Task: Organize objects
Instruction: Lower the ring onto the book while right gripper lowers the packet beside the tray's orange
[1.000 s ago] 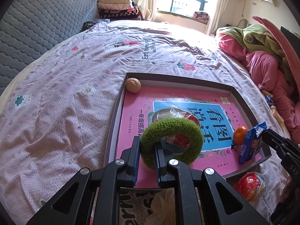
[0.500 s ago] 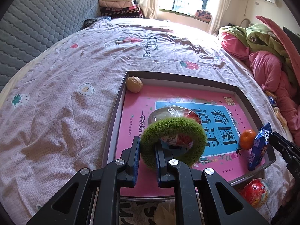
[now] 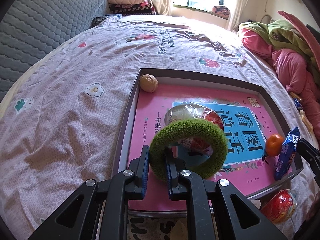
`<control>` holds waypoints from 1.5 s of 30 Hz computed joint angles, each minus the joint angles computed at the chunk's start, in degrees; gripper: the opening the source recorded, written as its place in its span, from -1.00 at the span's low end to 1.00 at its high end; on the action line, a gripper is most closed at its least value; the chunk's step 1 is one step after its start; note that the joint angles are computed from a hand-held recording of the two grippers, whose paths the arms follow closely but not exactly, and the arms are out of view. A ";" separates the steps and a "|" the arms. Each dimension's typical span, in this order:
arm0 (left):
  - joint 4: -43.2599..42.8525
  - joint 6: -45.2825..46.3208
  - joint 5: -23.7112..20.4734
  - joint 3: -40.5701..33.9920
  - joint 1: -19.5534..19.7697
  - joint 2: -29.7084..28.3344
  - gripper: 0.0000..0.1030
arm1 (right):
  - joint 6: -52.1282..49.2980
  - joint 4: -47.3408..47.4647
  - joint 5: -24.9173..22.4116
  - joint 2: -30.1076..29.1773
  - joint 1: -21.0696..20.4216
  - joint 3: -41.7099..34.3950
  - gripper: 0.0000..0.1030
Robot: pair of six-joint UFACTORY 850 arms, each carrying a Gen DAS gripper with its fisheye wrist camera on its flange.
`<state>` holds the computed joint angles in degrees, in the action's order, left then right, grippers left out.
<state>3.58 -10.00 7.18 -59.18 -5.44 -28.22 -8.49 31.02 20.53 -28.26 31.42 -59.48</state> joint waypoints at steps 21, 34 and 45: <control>7.70 -7.62 -2.68 0.05 0.57 0.25 -0.68 | -0.61 0.02 0.00 0.64 0.01 0.25 -0.59; 1.34 -2.35 -3.06 -0.23 1.12 1.15 -0.68 | 0.14 -0.82 0.35 1.07 0.16 0.77 -0.59; -9.41 8.74 -3.03 0.85 0.71 2.54 -0.65 | 1.08 -2.57 0.09 1.58 0.22 1.01 -0.59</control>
